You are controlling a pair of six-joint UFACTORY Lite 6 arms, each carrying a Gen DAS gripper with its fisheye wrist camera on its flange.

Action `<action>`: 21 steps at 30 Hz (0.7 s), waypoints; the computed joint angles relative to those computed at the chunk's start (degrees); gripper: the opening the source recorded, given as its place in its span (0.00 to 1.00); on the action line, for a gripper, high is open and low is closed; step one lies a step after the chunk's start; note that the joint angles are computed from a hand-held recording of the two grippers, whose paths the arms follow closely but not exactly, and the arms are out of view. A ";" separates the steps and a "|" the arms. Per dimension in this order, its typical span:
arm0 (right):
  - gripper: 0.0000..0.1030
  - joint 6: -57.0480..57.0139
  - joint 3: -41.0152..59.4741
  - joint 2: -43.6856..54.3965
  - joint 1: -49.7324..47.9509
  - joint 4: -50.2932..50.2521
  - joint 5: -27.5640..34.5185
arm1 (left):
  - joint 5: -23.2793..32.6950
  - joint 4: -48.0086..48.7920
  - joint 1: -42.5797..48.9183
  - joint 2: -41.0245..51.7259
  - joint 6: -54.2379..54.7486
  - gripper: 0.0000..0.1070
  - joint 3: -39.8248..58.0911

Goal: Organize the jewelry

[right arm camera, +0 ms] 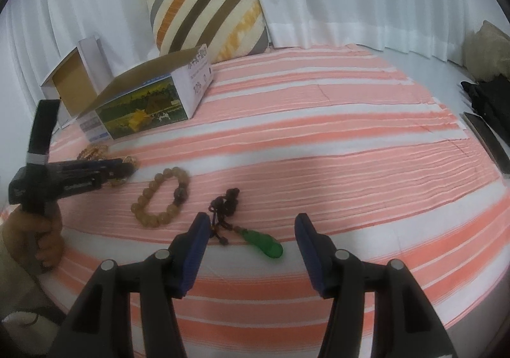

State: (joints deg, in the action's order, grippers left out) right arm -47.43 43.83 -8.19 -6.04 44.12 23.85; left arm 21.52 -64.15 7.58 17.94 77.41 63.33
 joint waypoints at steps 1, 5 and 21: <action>0.55 -0.37 -0.04 -0.01 -0.50 0.36 0.35 | 0.83 -1.35 1.02 -1.89 1.51 0.06 -2.08; 0.55 0.13 0.12 0.09 -1.02 -0.52 0.65 | 3.07 -4.43 4.62 -8.20 5.18 0.05 -9.37; 0.55 10.61 8.69 10.53 7.50 -11.45 0.41 | 12.42 -0.29 17.99 -17.83 2.63 0.05 -15.94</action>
